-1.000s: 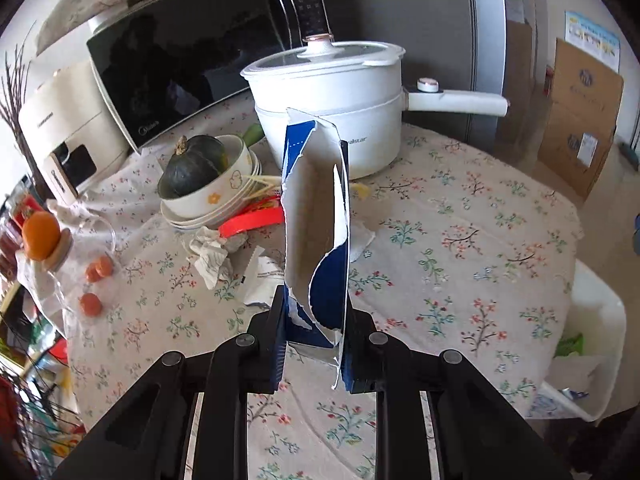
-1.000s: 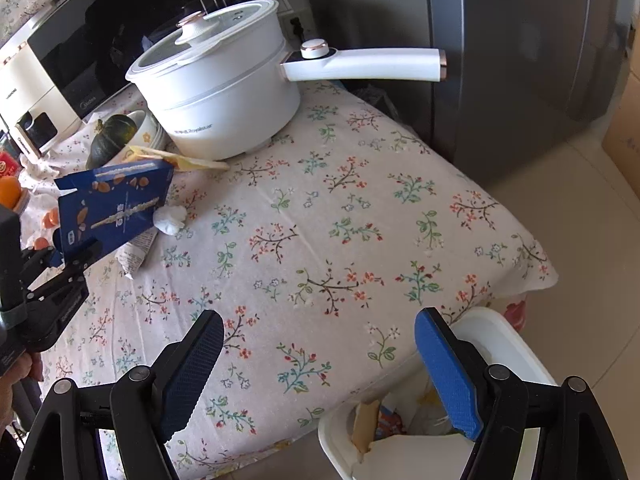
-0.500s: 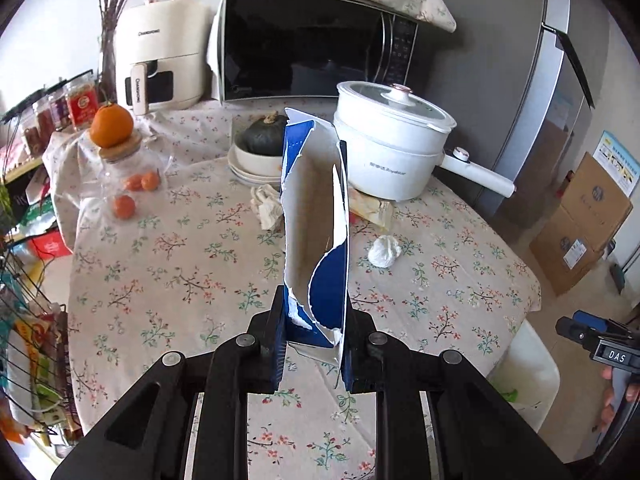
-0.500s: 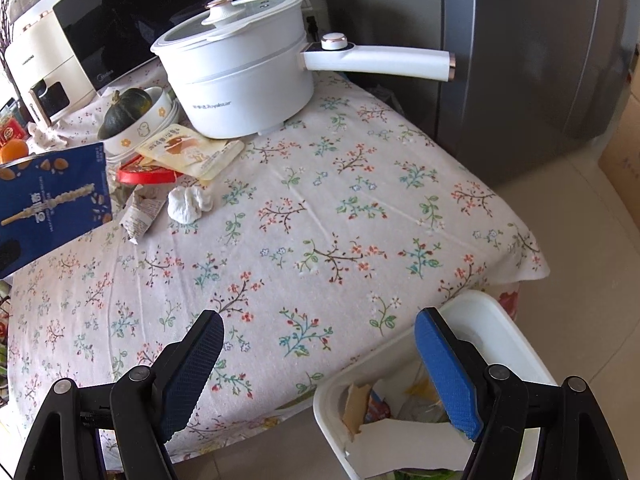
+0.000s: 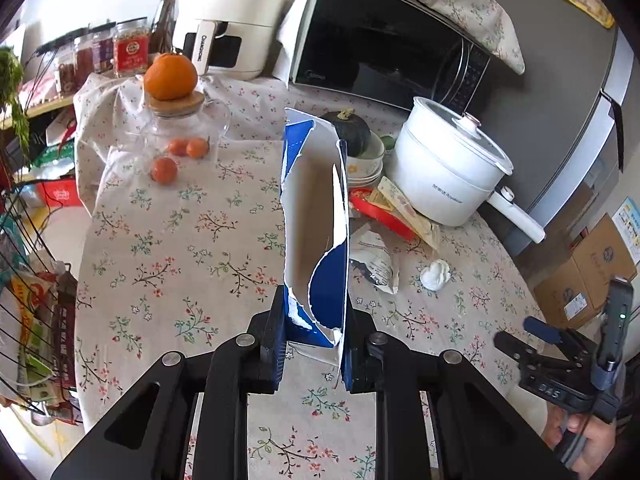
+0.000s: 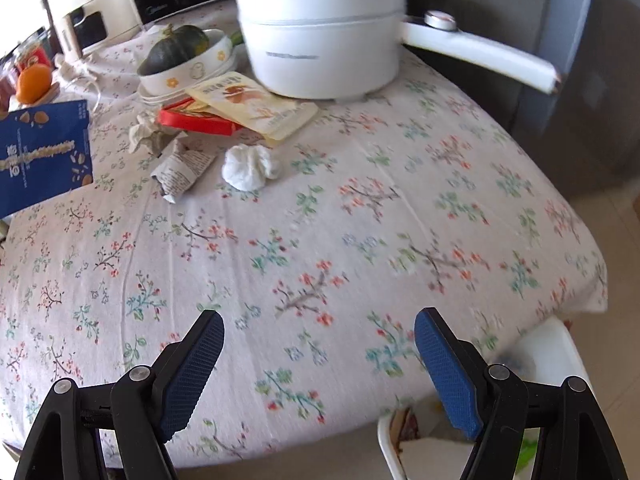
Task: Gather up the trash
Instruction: 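Grasp the red round lid with the right tool while the left tool holds the blue box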
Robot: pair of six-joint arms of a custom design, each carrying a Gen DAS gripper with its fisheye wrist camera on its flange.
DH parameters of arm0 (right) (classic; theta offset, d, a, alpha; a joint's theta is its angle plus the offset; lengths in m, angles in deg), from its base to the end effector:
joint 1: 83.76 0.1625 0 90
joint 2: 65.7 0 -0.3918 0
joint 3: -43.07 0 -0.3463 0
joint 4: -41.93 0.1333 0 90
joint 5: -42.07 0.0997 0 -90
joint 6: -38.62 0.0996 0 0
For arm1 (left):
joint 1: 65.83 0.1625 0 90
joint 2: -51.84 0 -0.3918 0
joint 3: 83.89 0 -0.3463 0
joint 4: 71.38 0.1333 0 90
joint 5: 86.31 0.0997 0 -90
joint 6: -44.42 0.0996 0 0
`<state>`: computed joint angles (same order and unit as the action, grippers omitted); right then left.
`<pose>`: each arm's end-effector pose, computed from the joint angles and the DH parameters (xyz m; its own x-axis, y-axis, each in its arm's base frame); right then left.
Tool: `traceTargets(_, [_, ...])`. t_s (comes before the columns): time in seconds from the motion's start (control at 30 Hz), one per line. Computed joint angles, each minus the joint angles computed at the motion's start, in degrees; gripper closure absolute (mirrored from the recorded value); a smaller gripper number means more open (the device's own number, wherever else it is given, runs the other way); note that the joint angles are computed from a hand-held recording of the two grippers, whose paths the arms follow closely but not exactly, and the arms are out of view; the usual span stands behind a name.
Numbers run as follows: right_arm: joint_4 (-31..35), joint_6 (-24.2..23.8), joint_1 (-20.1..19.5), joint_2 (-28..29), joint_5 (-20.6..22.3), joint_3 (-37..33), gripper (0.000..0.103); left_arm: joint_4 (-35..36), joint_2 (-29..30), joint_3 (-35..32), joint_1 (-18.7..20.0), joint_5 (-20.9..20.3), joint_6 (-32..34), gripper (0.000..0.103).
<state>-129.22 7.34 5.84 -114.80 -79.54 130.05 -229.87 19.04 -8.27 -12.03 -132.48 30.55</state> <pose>0.0765 -0.6611 0.2526 -0.7283 -0.0659 0.6821 -0.4365 0.8119 -0.3876 -0.2528 -0.6878 0.1178 -0.8648 0.0043 -0.5021 0.3348 0.7502 -0.5702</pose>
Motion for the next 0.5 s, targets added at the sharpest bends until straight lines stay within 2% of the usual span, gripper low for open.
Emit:
traceTargets(0.23, [1.87, -9.42, 3.02, 16.49, 1.09, -20.40, 0.035, -0.73, -3.30, 3.51, 0.64, 0.15, 0.52, 0.081])
traceTargets(0.5, [11.76, -18.07, 4.77, 36.83, -2.33, -52.42, 0.041, -0.47, -6.35, 5.93, 2.10, -1.93, -1.38, 0.081])
